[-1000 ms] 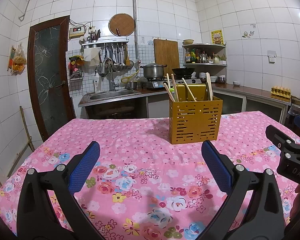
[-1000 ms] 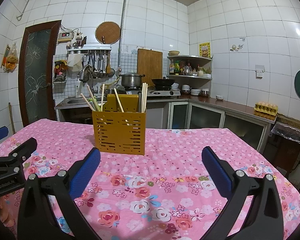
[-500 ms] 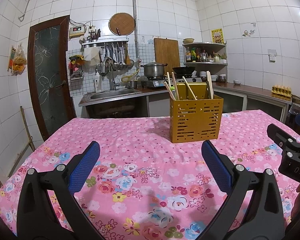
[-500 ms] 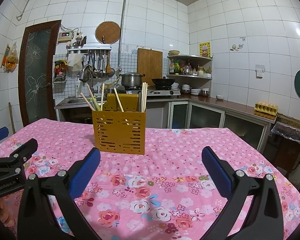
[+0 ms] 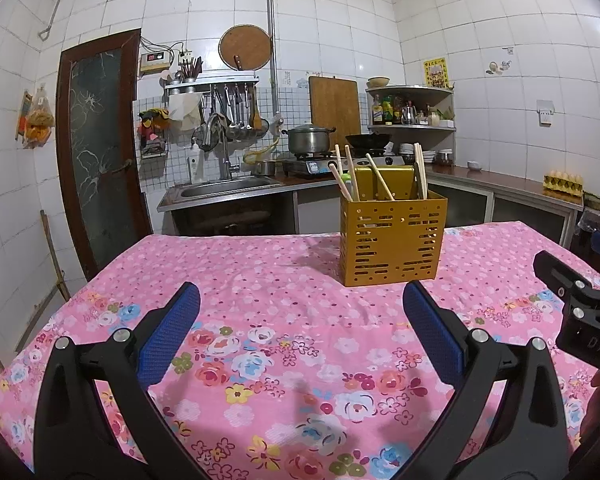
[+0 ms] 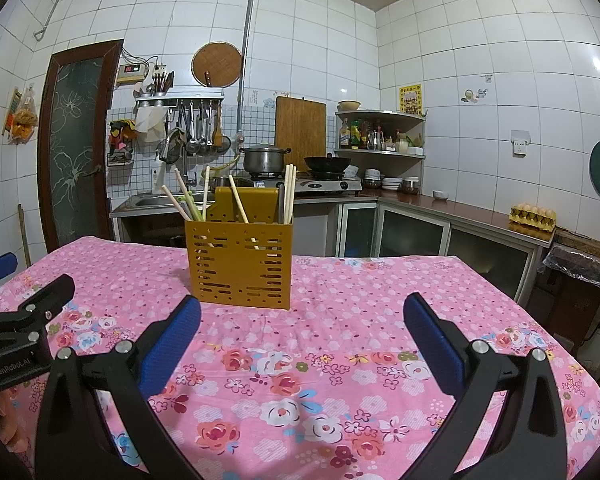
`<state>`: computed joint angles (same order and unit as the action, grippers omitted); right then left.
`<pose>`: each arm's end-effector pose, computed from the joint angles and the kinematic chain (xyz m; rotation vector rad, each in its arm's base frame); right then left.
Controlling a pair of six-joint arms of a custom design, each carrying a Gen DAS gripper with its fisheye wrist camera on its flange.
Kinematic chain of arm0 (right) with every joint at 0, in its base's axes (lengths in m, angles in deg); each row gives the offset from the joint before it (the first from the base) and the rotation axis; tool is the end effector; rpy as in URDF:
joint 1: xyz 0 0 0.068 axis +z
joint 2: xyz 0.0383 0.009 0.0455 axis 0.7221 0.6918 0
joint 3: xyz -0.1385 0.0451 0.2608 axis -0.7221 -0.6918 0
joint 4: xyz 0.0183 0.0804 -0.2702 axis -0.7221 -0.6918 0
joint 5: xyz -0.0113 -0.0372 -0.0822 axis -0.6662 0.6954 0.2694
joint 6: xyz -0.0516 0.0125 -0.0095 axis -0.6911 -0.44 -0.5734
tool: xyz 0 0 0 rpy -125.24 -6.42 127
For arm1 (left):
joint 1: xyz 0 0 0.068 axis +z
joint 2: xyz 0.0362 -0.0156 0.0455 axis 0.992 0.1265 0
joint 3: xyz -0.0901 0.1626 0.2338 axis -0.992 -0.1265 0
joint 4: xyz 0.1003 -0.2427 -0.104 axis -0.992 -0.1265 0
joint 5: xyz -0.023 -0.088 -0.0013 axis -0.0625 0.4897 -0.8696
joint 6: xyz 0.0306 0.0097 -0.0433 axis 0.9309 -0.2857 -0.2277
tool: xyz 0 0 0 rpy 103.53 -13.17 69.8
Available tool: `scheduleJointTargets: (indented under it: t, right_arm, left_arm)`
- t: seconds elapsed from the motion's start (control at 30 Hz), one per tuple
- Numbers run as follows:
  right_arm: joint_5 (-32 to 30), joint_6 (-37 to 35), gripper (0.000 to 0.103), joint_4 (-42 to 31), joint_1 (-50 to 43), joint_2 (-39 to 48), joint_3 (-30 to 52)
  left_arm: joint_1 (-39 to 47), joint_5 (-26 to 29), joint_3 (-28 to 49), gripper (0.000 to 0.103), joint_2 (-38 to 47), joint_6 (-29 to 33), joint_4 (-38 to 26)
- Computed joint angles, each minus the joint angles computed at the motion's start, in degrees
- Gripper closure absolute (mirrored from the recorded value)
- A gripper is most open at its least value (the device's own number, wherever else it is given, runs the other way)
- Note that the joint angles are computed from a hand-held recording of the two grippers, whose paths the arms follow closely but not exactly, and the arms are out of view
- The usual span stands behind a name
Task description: Organize utensils
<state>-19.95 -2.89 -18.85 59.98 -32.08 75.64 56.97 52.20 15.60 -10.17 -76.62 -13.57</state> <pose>0.1438 0.0150 0.2754 0.3153 1.7944 -0.2707 0.1706 -0.0752 0.2971 0.2983 1.8474 -0.1393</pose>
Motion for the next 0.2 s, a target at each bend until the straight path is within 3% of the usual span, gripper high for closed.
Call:
scheduleJointTargets:
  t: [0.2]
  right_arm:
    - [-0.25, -0.1, 0.004, 0.01, -0.22, -0.29, -0.21]
  left_arm:
    - [1.18, 1.08, 0.07, 0.005, 0.48, -0.63, -0.27]
